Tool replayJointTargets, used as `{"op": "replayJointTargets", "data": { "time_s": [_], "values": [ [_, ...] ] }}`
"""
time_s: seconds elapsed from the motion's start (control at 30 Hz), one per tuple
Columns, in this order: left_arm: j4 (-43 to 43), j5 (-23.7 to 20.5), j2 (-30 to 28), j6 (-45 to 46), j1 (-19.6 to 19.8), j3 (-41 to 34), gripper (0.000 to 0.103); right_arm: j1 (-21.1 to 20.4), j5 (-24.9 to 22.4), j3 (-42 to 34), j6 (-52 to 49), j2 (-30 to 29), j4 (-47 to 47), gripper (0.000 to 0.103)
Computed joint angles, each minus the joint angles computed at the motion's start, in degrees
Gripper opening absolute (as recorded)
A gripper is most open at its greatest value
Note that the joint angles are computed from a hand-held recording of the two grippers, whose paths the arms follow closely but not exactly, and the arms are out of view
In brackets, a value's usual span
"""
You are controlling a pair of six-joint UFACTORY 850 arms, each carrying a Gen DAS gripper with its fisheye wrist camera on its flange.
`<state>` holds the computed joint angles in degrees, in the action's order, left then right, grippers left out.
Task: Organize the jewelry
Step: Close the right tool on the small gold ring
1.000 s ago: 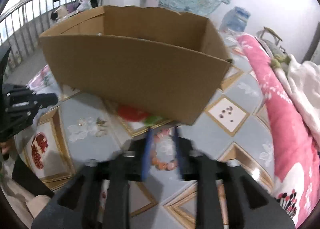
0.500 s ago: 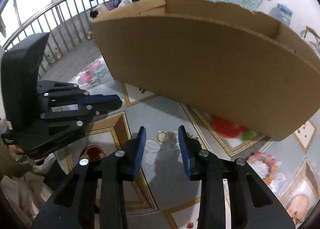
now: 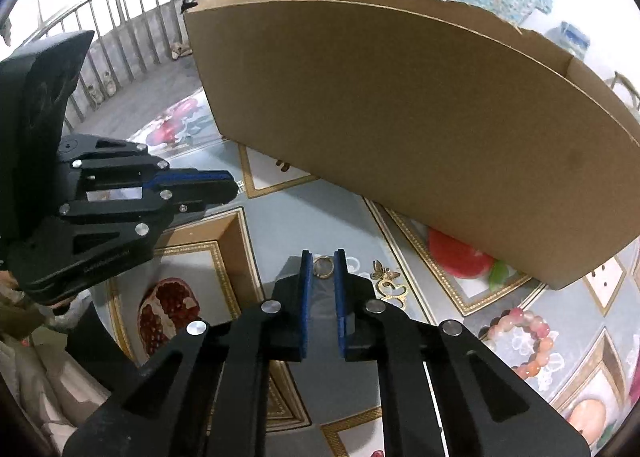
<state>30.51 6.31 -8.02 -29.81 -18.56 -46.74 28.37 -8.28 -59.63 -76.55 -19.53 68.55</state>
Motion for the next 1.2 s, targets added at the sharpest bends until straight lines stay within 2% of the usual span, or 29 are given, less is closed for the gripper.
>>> {"op": "replayJointTargets", "data": {
  "time_s": [0.37,0.47,0.53,0.57,0.7,0.77,0.8,0.83,0.87,1.2],
  "values": [
    [-1.1,0.3,0.2,1.5,0.0,0.3,0.003,-1.0,-2.3,-0.4,0.6,0.1,1.1,0.0],
    [-1.4,0.4,0.2,1.7,0.0,0.3,0.004,-1.4,-4.2,-0.6,-0.5,0.1,1.9,0.003],
    [-1.1,0.4,0.2,1.5,0.0,0.3,0.004,-1.2,-4.0,-0.7,-0.2,0.0,0.9,0.02],
    [-1.3,0.4,0.2,1.7,0.0,0.3,0.004,-1.0,-3.8,-0.8,0.9,0.0,-0.5,0.021],
    [-1.7,0.4,0.2,2.1,0.0,0.3,0.004,-0.1,-3.1,-1.9,8.4,-1.1,-9.0,0.021],
    [-1.5,0.5,0.2,1.8,0.1,0.3,0.004,1.0,-0.6,-1.7,10.9,-1.1,-13.0,0.021],
    [-1.7,0.4,0.2,2.1,0.0,0.3,0.004,1.4,0.1,-1.7,14.3,-1.1,-16.9,0.018],
    [-1.7,0.4,0.2,2.1,0.1,0.3,0.004,1.5,-0.2,-1.9,15.5,-1.1,-18.4,0.01],
    [-1.8,0.4,0.2,2.2,0.1,0.3,0.004,1.7,-0.1,-2.1,17.0,-1.4,-19.4,0.01],
    [-2.6,0.7,0.5,3.2,0.0,0.6,0.004,0.7,-1.0,-1.2,6.7,-0.6,-6.8,0.009]
  ]
}}
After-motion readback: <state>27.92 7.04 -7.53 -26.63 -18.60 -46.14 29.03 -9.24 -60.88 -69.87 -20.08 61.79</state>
